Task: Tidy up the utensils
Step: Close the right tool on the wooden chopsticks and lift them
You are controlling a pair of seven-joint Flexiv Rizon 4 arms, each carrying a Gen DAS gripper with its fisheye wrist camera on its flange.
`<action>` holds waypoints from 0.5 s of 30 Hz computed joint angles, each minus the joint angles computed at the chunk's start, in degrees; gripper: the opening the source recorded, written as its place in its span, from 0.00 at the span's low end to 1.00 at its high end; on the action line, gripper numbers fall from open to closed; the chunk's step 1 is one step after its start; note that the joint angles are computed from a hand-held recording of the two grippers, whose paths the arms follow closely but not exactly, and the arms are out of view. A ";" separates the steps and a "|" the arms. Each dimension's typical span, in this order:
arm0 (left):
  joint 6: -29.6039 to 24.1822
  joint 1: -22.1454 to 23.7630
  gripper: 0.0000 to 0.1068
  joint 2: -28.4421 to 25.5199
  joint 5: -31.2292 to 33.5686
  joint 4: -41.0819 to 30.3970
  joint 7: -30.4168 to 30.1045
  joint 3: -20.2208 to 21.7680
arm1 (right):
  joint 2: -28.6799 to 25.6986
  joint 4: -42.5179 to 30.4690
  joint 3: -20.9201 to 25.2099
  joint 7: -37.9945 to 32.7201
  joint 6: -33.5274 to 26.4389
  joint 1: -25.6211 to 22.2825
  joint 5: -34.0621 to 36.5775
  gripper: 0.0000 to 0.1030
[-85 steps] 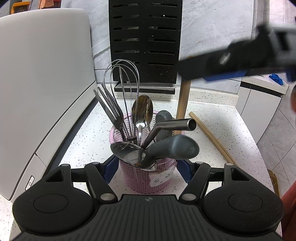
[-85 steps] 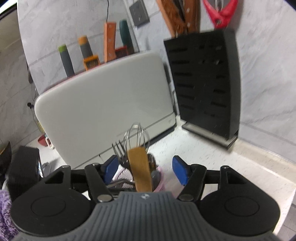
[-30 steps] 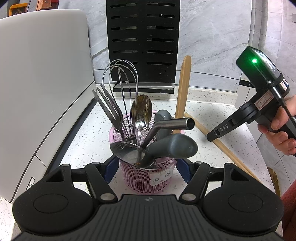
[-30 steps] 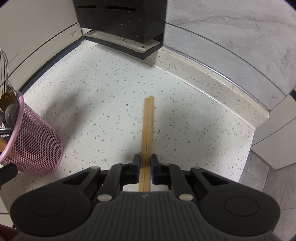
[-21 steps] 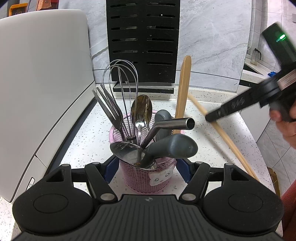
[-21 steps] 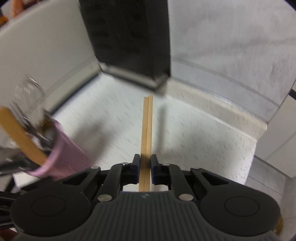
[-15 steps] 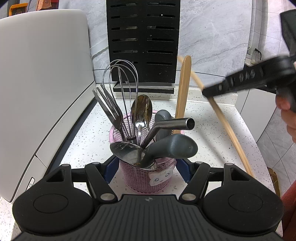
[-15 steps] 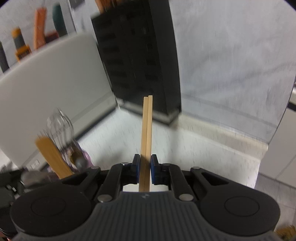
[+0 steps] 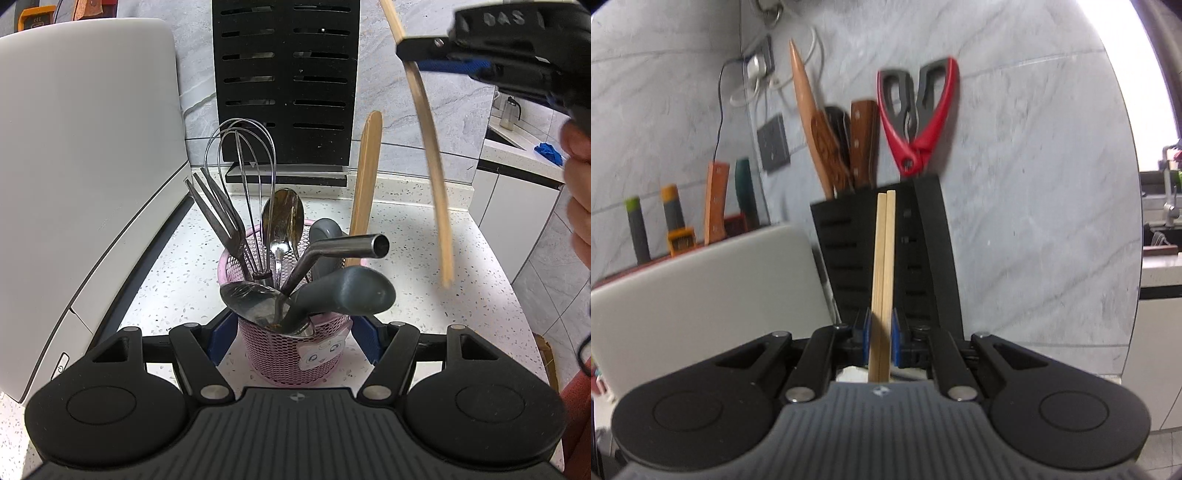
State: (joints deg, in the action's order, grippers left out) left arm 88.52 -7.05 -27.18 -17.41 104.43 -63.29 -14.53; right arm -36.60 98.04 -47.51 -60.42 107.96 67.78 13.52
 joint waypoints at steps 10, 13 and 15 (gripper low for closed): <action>-0.22 0.68 0.73 0.09 -0.51 0.13 0.44 -0.75 | -12.06 -6.23 -11.46 13.34 0.47 4.83 9.11 0.08; -0.23 0.63 0.73 0.10 -0.53 0.12 0.45 -0.69 | -13.40 -6.51 -12.42 15.47 2.12 5.24 10.22 0.08; -0.27 0.53 0.73 0.10 -0.54 0.10 0.40 -0.59 | -14.38 -7.04 -13.14 15.63 3.02 5.38 10.91 0.08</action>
